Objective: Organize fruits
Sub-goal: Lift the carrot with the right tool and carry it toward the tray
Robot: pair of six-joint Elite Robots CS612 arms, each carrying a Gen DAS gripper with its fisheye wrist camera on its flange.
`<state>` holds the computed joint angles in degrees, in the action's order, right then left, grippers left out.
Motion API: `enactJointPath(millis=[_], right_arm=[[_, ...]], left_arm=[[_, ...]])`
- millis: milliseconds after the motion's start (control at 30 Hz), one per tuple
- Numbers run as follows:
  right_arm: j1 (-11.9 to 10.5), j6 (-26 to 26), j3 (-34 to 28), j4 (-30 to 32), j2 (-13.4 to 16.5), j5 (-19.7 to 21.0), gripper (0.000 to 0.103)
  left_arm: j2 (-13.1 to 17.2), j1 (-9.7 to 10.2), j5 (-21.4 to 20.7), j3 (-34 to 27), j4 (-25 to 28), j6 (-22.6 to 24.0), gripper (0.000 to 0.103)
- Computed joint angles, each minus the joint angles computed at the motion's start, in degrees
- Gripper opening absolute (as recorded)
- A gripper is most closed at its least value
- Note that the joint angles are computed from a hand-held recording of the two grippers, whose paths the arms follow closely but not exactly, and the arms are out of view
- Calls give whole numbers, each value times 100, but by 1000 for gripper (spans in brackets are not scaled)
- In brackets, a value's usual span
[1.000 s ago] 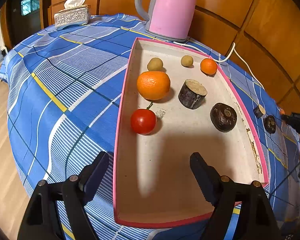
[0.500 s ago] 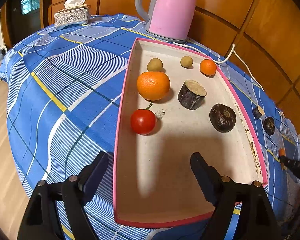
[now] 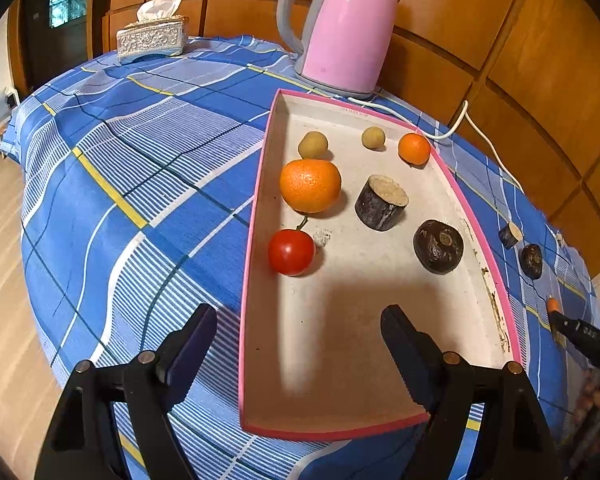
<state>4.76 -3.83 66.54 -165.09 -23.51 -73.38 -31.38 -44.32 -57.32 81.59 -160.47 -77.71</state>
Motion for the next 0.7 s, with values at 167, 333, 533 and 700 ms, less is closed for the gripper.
enactJointPath(millis=[167, 333, 533, 700], right_arm=[[22, 4, -224, -1, 123, -34, 17], [35, -20, -388, 66, 198, -33, 18], [102, -236, -306, -68, 167, -321, 19], [125, -412, -116, -271, 107, -433, 19]], left_arm=[[-30, -18, 61, 8, 40, -1, 85], [-31, -29, 76, -5, 60, 26, 85], [-49, -46, 150, 21, 113, -55, 85], [-65, -49, 162, 56, 166, -206, 85]])
